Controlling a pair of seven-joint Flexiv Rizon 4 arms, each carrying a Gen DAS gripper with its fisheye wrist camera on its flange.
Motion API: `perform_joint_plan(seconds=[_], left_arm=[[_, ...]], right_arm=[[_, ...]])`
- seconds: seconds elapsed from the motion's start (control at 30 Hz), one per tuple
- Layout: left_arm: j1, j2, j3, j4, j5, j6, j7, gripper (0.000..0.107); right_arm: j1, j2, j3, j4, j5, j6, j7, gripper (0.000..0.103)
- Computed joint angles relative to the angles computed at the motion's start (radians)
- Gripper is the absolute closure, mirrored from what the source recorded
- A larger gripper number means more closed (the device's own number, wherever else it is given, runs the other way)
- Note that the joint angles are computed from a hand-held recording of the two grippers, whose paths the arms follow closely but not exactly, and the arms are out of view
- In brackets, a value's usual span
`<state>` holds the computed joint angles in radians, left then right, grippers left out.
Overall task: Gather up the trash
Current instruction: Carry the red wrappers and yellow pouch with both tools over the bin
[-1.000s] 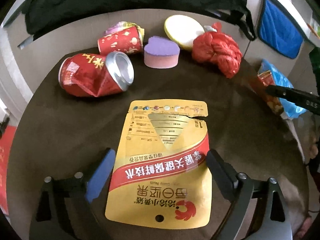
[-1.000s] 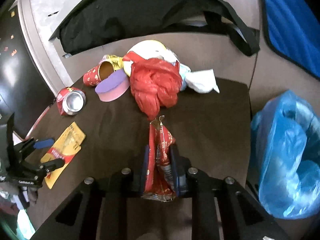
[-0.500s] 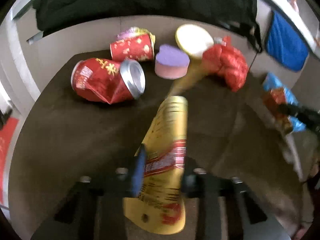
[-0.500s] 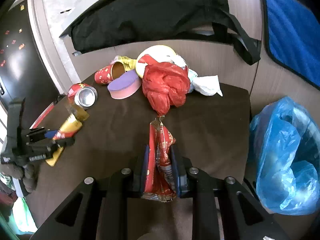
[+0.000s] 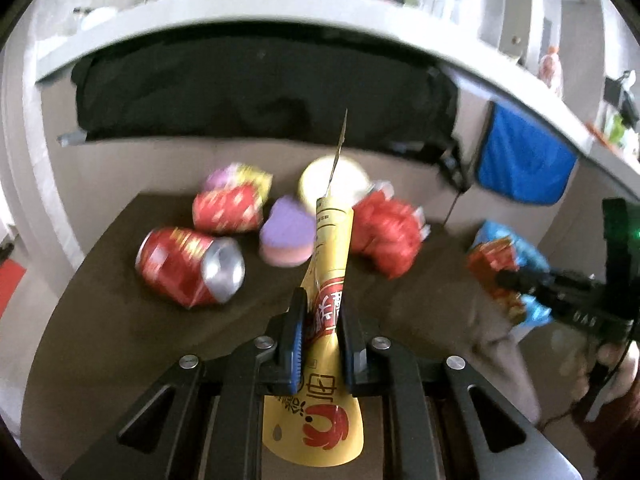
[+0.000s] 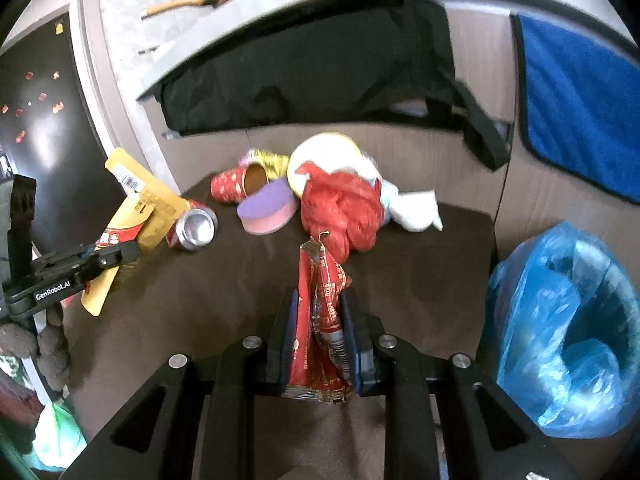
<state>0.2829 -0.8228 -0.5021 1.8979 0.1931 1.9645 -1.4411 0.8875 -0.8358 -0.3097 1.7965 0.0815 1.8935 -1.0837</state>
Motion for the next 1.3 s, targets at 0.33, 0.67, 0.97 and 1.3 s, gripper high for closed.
perform_joint_plan(seconds=[0.33, 0.67, 0.97, 1.3], left_arm=[[-0.145, -0.026, -0.037, -0.148, 0.024, 0.043, -0.032, 0.091], [-0.322, -0.171, -0.104, -0.413, -0.020, -0.113, 0.081, 0.091], [-0.471, -0.337, -0.159, -0.659, -0.150, -0.279, 0.265, 0.091], [-0.612, -0.414, -0.039, -0.849, -0.357, -0.427, 0.328, 0.091]], right_arm=[[0.178, 0.087, -0.232, 0.119, 0.186, 0.100, -0.114, 0.083], [0.216, 0.144, -0.359, 0.250, 0.379, 0.136, -0.228, 0.083], [0.018, 0.139, -0.223, 0.284, 0.410, 0.183, -0.217, 0.083], [-0.221, 0.086, -0.021, 0.193, 0.330, 0.197, -0.197, 0.082]])
